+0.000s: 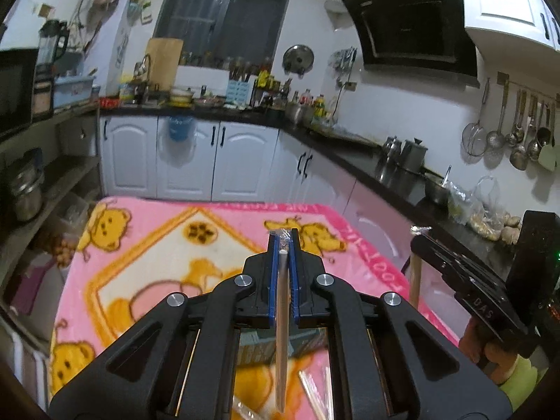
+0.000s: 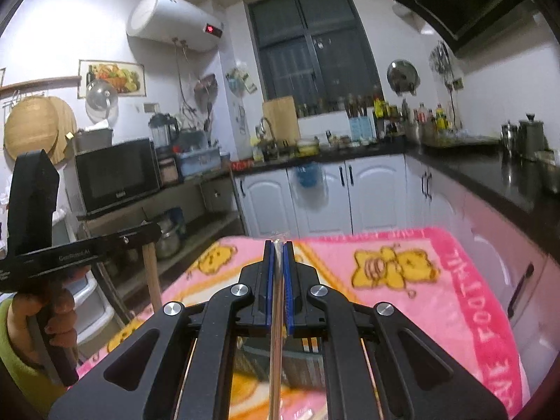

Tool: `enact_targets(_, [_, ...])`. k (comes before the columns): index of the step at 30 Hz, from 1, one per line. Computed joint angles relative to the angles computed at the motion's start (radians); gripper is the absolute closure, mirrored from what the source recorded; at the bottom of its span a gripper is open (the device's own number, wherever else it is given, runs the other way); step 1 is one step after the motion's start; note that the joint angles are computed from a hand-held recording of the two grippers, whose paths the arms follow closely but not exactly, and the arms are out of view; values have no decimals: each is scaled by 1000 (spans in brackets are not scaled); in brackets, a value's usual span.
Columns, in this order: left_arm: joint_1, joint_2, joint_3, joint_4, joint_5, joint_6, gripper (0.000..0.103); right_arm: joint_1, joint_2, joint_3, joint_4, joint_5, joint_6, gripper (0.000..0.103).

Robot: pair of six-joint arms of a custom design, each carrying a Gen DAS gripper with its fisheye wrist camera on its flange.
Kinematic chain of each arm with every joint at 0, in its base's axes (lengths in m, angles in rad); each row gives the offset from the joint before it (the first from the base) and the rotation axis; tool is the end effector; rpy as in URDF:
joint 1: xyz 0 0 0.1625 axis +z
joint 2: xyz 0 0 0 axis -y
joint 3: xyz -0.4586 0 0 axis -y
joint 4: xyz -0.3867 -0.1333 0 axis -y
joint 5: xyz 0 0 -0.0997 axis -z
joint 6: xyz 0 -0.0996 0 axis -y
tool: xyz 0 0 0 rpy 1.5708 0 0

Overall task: Organize utensils
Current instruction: 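Lift the left tool's chopstick over the green caddy while the right tool carries its own, then open the left tool to drop its chopstick into the caddy while the right tool releases too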

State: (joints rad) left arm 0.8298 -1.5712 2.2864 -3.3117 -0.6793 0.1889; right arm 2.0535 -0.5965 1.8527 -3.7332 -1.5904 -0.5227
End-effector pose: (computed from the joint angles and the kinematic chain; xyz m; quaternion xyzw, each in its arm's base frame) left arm -0.1124 -0.4352 0.4203 0.1634 0.7976 -0.5284 0.2408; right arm 0.4129 -0.5050 0.0695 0.4294 -0.7899 0.4375 0.0176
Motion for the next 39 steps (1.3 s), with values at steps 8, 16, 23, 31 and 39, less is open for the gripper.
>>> enact_targets(8, [-16,59,-68,-109,20,132,100,19,64,-112,-90,41,-44,97])
enact_targets(16, [0,123,-123,-237,20,246,100,18,131,-229,-119,53,-33,97])
enact_targets(23, [50,174,-143,-351,-11,285,100,0,212,-318,-195,33,-62,97])
enact_targets(31, [101,230,-132,-454,-47,306,100,-33,281,-350,-263,12,-81,97])
enact_targets(39, [126,226,-106,-447,-64,262,100,-47,267,-308,-244,9,-41,88])
